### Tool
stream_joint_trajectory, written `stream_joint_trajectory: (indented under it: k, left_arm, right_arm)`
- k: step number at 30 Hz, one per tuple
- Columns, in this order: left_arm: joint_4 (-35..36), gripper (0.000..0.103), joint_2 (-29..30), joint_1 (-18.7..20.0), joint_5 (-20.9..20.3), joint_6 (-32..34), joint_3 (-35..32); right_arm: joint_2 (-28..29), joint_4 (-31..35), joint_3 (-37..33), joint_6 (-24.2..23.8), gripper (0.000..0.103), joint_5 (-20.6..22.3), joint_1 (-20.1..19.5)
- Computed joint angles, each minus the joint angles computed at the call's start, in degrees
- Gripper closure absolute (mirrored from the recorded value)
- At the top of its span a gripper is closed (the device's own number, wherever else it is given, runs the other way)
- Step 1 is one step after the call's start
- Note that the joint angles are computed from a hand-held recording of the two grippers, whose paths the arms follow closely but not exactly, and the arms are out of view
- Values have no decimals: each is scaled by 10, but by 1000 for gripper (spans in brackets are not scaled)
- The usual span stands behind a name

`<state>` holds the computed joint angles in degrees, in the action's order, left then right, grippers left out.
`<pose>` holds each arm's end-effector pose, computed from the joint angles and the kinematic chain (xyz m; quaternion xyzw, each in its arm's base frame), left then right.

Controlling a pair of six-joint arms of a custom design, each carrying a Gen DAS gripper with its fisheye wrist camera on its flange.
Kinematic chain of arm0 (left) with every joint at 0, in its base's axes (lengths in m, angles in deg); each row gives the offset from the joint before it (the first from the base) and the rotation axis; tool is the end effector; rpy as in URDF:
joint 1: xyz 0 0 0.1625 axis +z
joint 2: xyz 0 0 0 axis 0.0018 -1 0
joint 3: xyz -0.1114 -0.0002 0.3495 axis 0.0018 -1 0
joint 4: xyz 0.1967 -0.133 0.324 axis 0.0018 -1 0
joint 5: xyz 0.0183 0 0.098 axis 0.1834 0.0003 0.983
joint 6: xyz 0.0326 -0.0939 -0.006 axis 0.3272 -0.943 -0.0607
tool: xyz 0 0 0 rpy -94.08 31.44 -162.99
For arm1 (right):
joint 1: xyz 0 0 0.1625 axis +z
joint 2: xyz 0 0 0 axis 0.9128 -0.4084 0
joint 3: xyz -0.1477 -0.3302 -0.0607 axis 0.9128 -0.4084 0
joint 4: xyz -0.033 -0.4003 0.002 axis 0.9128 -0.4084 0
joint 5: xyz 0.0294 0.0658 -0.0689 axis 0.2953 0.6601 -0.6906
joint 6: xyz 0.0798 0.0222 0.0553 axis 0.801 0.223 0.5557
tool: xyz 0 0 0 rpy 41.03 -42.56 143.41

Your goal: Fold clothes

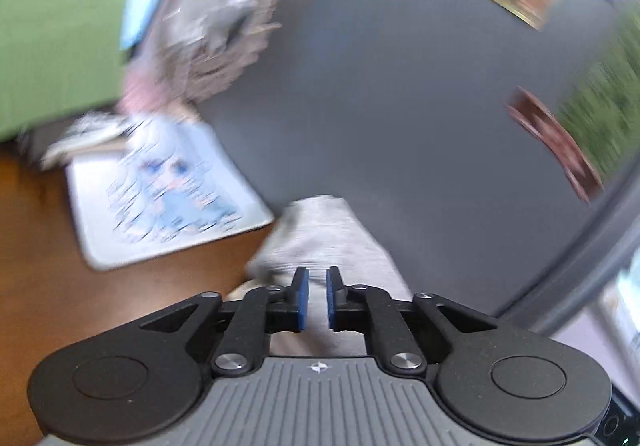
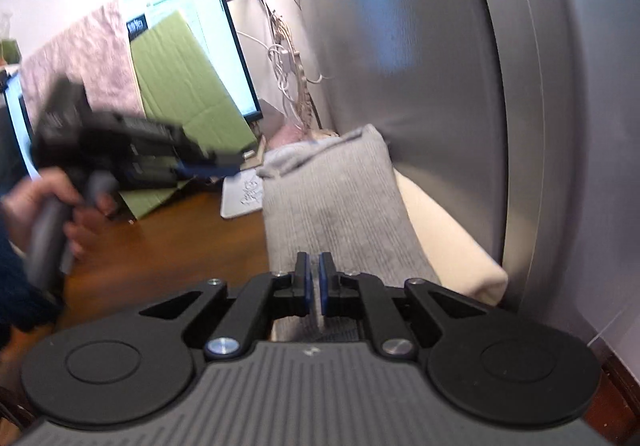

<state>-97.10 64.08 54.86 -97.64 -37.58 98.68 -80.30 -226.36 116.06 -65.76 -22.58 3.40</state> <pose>-0.3245 -0.7303 -0.0590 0.2875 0.9049 -0.3135 0.0136 -0.0473 -0.5859 0.3145 0.2530 -0.8455 0.4510 0.1334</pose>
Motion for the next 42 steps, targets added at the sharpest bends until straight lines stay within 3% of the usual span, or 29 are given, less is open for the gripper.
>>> stream_joint_trajectory:
  k: [2,5,7,10,17,21,24,28,32,38,40,42]
  left_arm:
    - [25,95,35,-13,11,47,-51]
    - [98,101,100,-14,8,47,-161]
    - [138,103,140,-13,30,43,-225]
    - [146,102,156,-1,14,28,-248]
    - [113,102,119,-9,0,22,-190]
    - [105,102,106,-20,-14,45,-164]
    - [132,102,120,-24,-3,52,-183]
    - [138,100,146,-21,31,79,-211]
    - [131,100,147,-16,20,79,-210]
    - [116,101,140,-19,16,79,-200]
    - [105,101,121,-20,3,78,-172]
    - [86,101,99,-26,19,85,-134]
  right_arm:
    - [5,-30,12,-10,97,0,-1]
    - [7,-48,19,-13,97,-7,0]
    - [5,-52,23,-14,97,-8,-1]
    - [-7,-42,36,-12,97,2,-14]
    - [-45,-5,50,1,96,38,-33]
    - [-27,-40,28,0,96,52,-17]
    - [15,-41,-18,5,96,29,3]
    - [69,-55,-62,-1,96,-36,22]
    - [58,-87,-30,-17,96,-16,3]
    - [2,-39,4,0,95,9,-19]
    - [-12,-47,21,-7,95,32,-23]
    - [-11,-59,22,-14,94,47,-18]
